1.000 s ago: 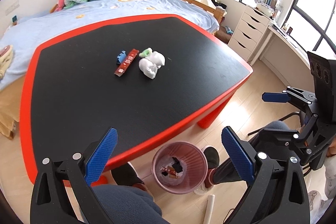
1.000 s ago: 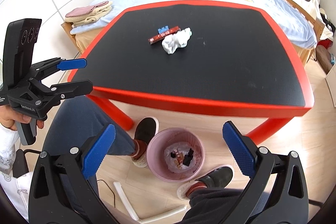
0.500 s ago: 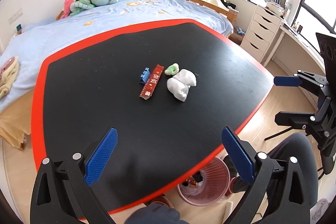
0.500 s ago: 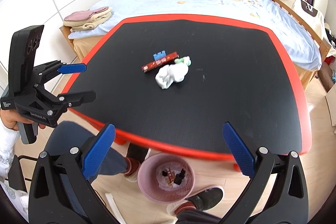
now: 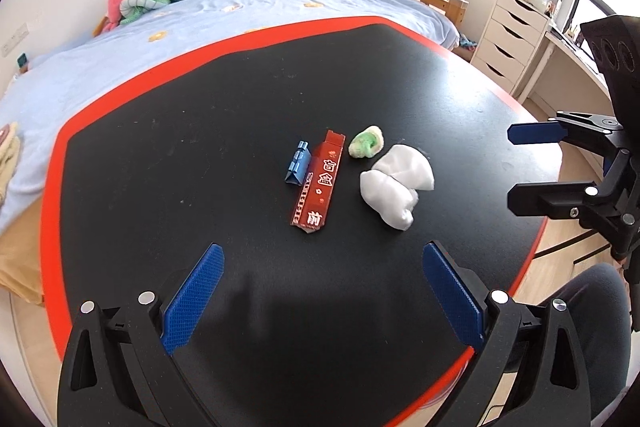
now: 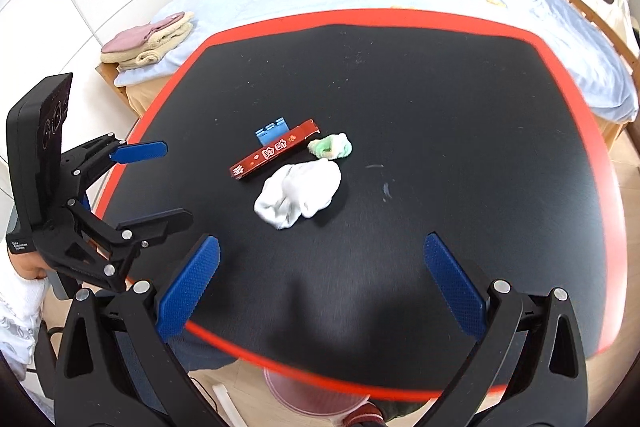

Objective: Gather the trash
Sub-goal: 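Move both tools back over the table toward the white cloth, then grasp the red printed strip with the left gripper while the right grasps the white cloth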

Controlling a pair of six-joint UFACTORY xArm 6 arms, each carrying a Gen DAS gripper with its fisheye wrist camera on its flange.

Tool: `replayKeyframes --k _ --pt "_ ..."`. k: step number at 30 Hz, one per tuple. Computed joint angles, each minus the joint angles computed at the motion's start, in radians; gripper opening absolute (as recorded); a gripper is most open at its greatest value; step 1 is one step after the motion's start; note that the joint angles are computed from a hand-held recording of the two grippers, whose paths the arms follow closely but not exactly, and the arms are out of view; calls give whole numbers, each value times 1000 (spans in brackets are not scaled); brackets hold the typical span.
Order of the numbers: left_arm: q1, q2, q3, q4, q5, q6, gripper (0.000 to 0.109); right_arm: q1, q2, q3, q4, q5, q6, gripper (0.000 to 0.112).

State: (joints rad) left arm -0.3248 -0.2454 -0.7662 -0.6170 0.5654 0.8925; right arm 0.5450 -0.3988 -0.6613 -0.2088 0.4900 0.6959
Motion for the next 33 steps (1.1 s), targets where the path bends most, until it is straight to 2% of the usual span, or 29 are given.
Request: replayKeyframes --k 9,11,13,14,20,21,23,27,33 --pt "-11 129 -77 -36 -28 48 95 -57 154 -54 208 -132 -193 100" --pt "-17 140 -80 -47 -35 64 95 -61 180 -64 265 -153 -244 95" --pt "-22 151 -86 -66 -38 83 88 -62 208 -77 322 -161 -295 83" --pt "-22 157 -91 -67 -30 85 81 -62 216 -81 335 -161 -307 78" --pt "-25 181 -103 -79 -20 88 65 -51 237 -71 505 -197 -443 59" --pt "-25 185 -105 -78 -14 87 58 -49 237 -69 537 -204 -467 57" --pt "-28 188 -105 -72 -21 83 48 -45 229 -60 590 -217 -509 42" --pt "-25 192 -114 -76 1 77 25 -40 215 -50 556 -221 -484 33" --pt "-28 170 -101 -79 13 69 20 -38 179 -27 462 -216 -401 14"
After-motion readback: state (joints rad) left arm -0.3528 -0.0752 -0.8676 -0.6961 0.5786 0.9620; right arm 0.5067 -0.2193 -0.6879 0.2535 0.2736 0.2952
